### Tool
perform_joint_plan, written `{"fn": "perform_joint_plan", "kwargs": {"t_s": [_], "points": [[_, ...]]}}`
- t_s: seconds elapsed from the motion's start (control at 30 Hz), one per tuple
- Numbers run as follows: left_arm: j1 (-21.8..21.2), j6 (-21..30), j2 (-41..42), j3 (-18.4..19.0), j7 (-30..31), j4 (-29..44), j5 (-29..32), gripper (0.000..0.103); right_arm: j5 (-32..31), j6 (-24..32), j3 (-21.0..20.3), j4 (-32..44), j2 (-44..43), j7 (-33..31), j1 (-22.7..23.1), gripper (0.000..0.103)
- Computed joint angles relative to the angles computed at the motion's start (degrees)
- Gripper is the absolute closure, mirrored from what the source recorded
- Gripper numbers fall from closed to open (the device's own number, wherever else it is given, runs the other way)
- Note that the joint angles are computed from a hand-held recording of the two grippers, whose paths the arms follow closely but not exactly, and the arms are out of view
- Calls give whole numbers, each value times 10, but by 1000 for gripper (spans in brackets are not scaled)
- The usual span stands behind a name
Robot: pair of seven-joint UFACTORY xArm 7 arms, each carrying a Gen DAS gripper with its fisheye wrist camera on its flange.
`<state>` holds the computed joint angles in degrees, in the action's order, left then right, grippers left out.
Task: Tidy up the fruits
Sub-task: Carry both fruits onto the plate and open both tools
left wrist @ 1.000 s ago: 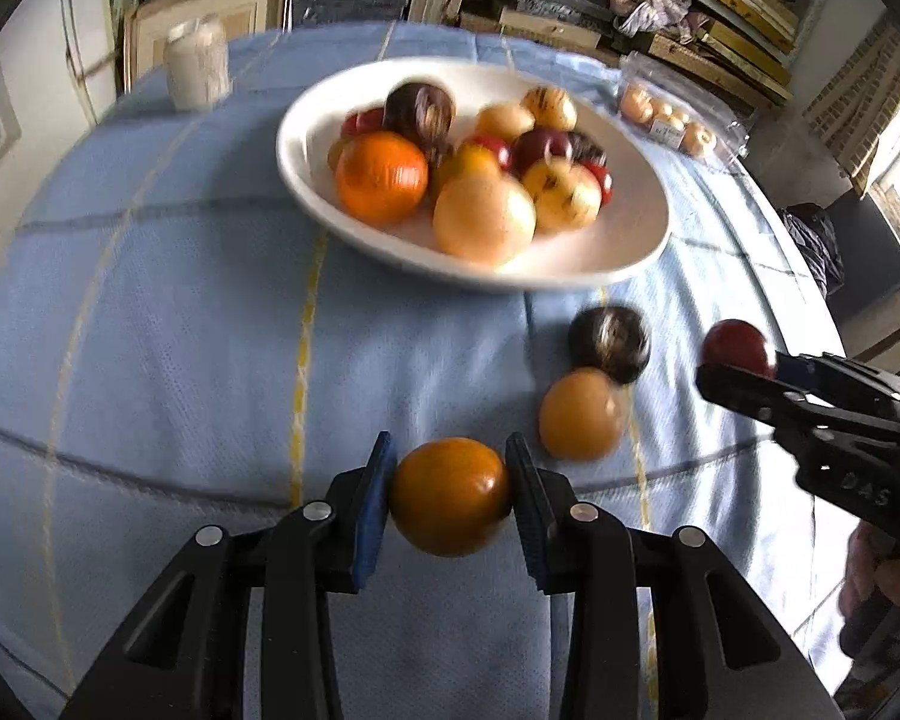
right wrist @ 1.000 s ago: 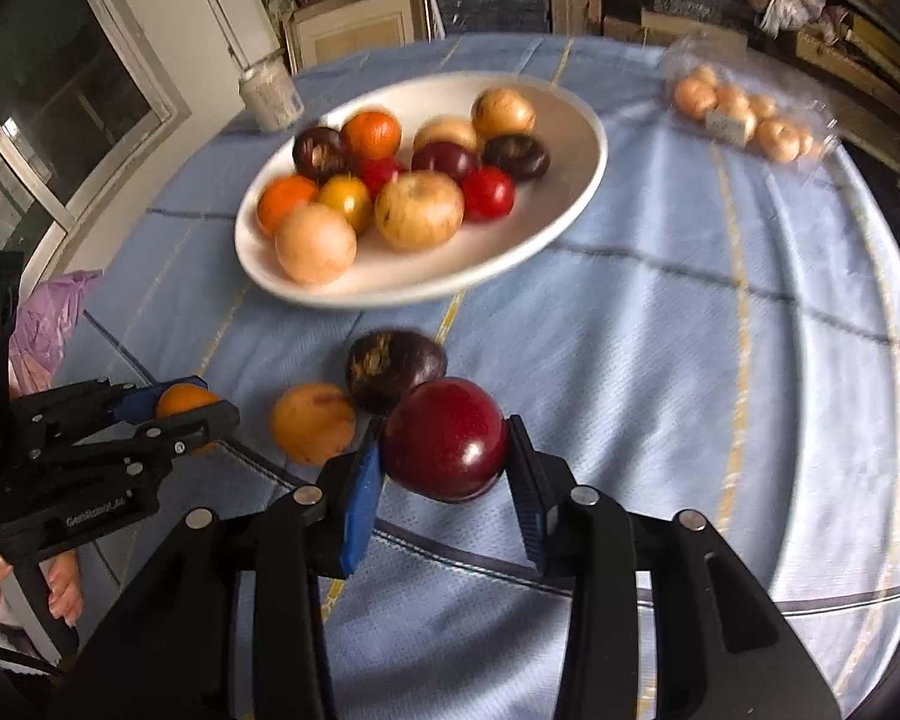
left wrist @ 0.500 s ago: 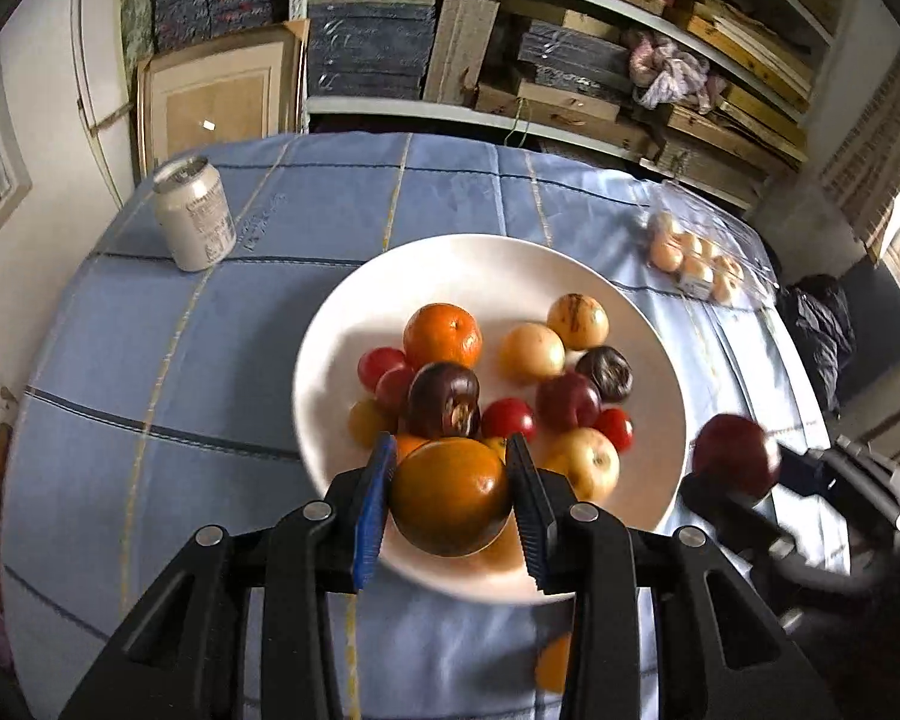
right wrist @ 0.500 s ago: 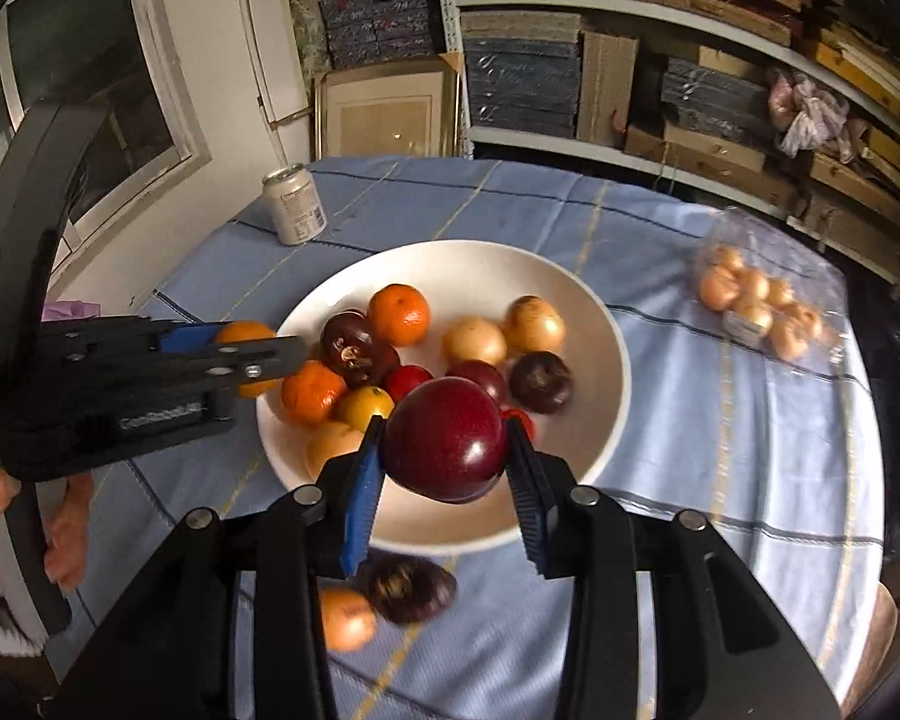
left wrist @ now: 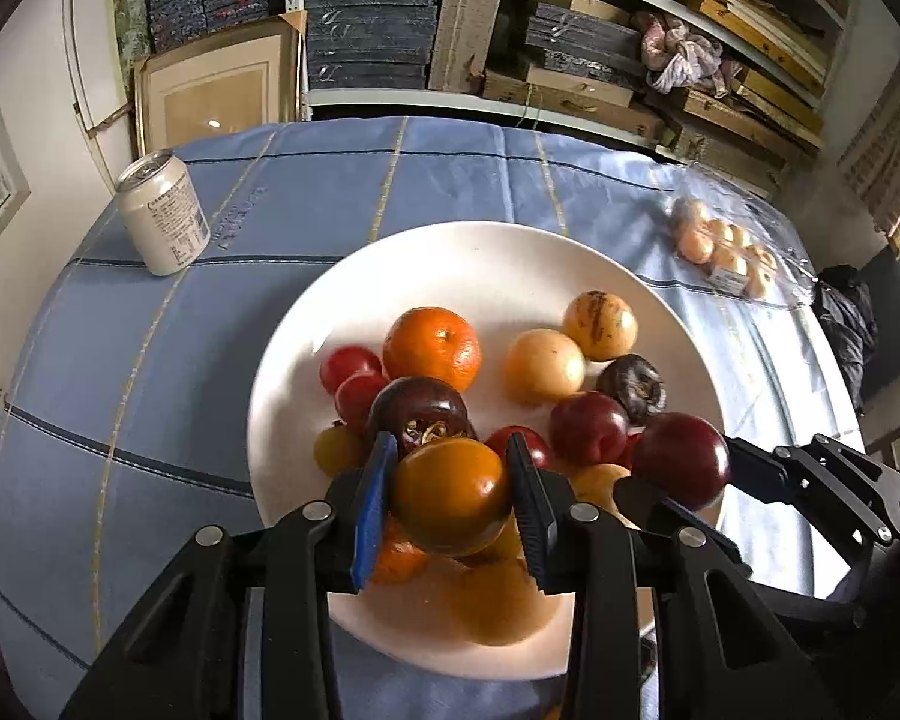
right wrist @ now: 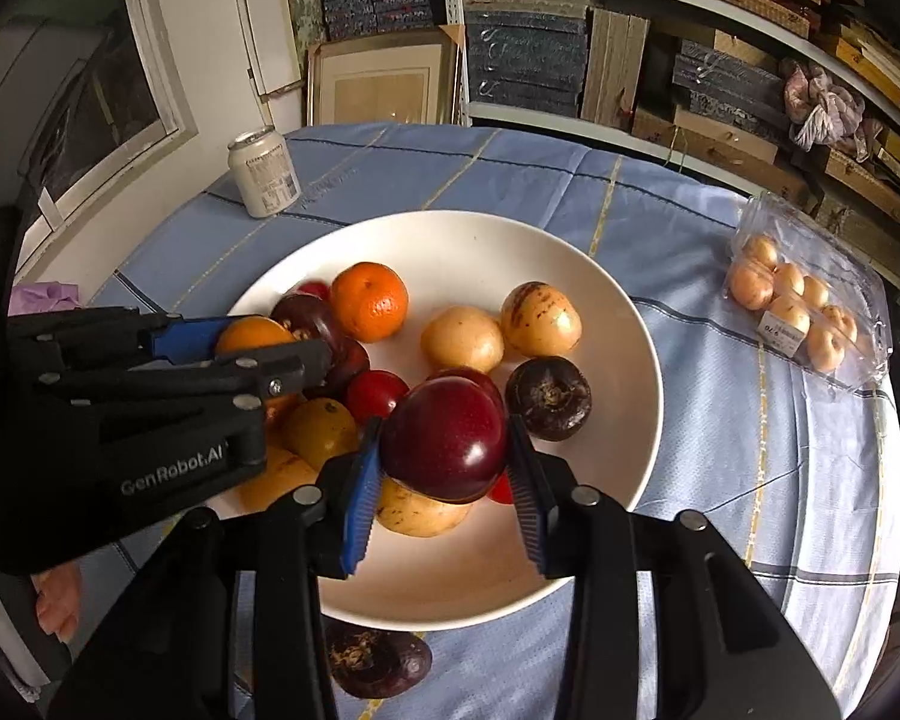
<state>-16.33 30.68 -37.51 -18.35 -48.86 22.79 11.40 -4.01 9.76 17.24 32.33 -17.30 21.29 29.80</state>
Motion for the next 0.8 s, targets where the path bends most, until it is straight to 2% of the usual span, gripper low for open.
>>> {"fn": "perform_joint_plan", "kwargs": {"t_s": [0.03,0.13,0.17,0.3,0.8], "points": [[2,1,2,0,-1,0,1,65,-4,-3,3,0,1,3,-4,62],[11,1,1,-9,-8,-1,12,60,-28,-12,23,-2,-5,22,-25,44],[13,0,-1,-12,-12,-1,16,59,-41,-12,33,-2,-10,32,-36,43],[13,9,-11,-16,-19,2,23,55,-46,-8,26,-6,-24,35,-29,43],[-26,78,-73,-36,-24,5,19,53,31,40,-21,-80,-157,12,32,43]]}}
